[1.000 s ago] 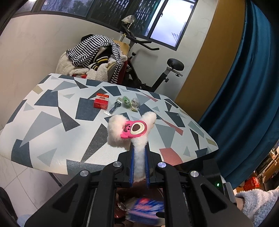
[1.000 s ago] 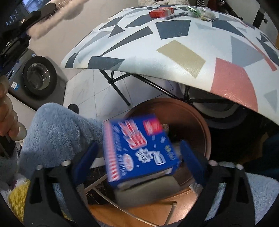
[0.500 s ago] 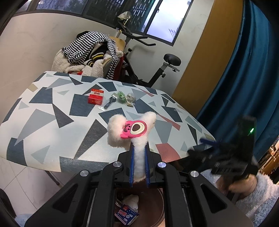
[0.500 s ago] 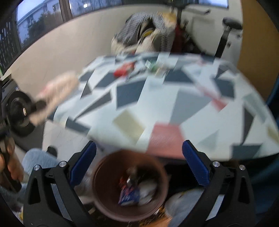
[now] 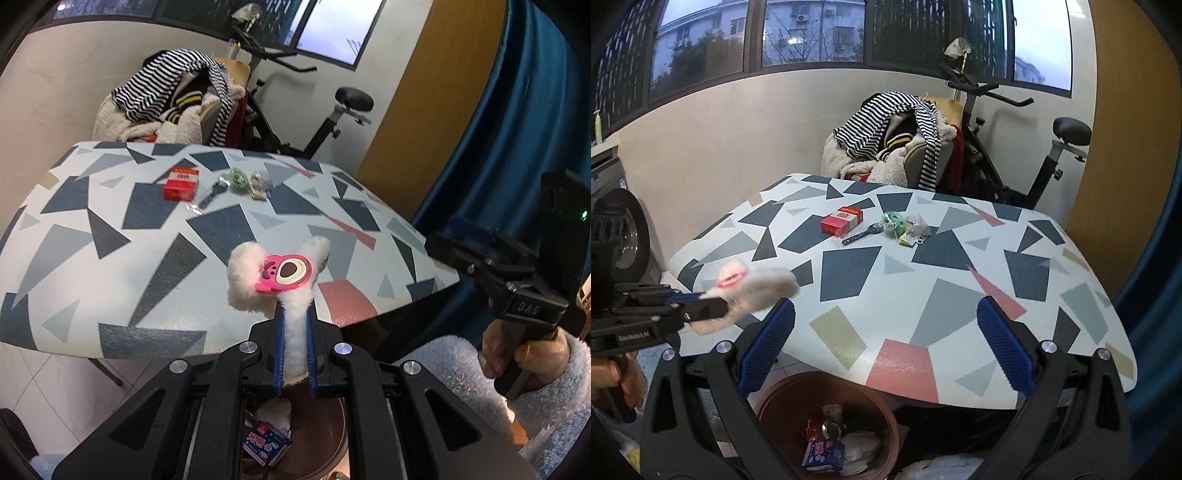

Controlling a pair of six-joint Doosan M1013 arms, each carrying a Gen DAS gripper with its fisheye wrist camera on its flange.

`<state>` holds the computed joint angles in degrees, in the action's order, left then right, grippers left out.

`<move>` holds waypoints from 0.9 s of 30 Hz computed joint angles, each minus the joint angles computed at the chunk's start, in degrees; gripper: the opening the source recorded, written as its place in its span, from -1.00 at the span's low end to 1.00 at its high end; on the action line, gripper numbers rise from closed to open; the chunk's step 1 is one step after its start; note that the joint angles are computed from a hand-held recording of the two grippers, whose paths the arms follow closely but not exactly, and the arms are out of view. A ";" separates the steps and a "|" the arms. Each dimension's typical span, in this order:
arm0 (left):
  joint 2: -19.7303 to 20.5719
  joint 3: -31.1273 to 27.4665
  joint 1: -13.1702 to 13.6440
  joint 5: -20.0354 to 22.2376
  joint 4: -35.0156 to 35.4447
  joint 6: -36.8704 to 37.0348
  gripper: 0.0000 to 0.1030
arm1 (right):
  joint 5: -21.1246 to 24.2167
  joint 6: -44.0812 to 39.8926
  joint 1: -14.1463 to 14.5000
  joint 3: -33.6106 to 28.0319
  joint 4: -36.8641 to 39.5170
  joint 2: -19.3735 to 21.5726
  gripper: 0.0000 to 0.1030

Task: Collect trash
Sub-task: 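Lower the plush toy into the brown bin and open the left gripper, then move both grippers back up to the items left on the table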

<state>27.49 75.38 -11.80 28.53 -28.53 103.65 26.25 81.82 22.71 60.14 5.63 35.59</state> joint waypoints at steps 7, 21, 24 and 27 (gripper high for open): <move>2.41 -2.90 -0.61 5.34 1.14 -0.38 -0.78 | 0.05 0.61 -0.09 -1.30 -0.53 1.29 0.89; 2.75 -5.23 -1.87 3.02 17.08 -13.00 0.89 | 0.66 2.13 -1.42 -2.10 1.61 2.49 0.89; 1.99 -4.64 -1.94 1.00 22.04 -17.02 0.89 | 0.87 1.64 -1.41 -2.05 1.72 2.44 0.89; 1.41 -4.23 -1.77 -0.38 25.61 -20.64 0.89 | 1.07 1.26 -1.45 -2.14 1.77 2.50 0.89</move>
